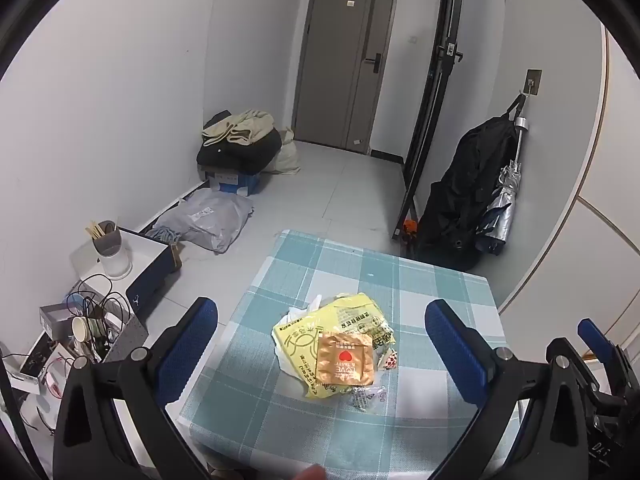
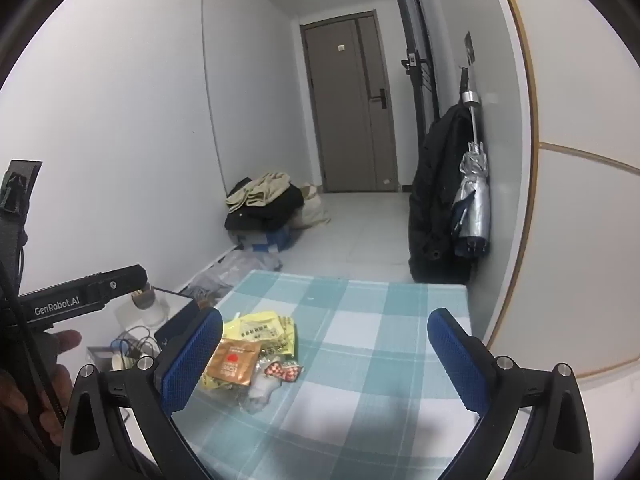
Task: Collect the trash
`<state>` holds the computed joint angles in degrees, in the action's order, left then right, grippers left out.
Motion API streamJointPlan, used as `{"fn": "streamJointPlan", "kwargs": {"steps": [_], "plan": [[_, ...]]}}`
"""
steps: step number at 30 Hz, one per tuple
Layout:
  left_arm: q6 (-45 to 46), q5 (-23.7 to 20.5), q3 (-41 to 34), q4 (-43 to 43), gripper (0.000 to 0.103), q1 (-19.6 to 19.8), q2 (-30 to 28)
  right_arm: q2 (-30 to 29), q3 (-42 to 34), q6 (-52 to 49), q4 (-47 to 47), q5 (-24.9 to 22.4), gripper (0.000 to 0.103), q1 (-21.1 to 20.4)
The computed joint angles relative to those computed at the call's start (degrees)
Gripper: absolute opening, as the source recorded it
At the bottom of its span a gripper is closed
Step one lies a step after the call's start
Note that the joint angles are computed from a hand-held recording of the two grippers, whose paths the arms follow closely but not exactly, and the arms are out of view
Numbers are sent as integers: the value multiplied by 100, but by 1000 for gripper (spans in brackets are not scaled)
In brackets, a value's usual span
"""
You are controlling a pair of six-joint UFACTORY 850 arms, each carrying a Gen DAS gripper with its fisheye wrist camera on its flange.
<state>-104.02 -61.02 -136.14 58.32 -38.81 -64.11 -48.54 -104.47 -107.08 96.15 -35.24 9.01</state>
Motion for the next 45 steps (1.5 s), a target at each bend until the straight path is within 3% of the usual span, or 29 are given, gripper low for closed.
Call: {"fn": "streamJointPlan", "kwargs": {"steps": [6, 13, 17, 45], "plan": [[41, 227, 193, -24, 102, 59, 121, 80, 144, -110, 36, 352, 103, 96], [-326, 240, 642, 194, 102, 4, 380, 110, 95, 361, -208, 365, 103, 34], [-34, 171, 226, 1, 102, 13, 124, 79, 38, 583, -338, 425, 103, 28], [14, 256, 183, -97, 102, 27, 73, 102, 68, 630, -254, 419, 103, 7]]}}
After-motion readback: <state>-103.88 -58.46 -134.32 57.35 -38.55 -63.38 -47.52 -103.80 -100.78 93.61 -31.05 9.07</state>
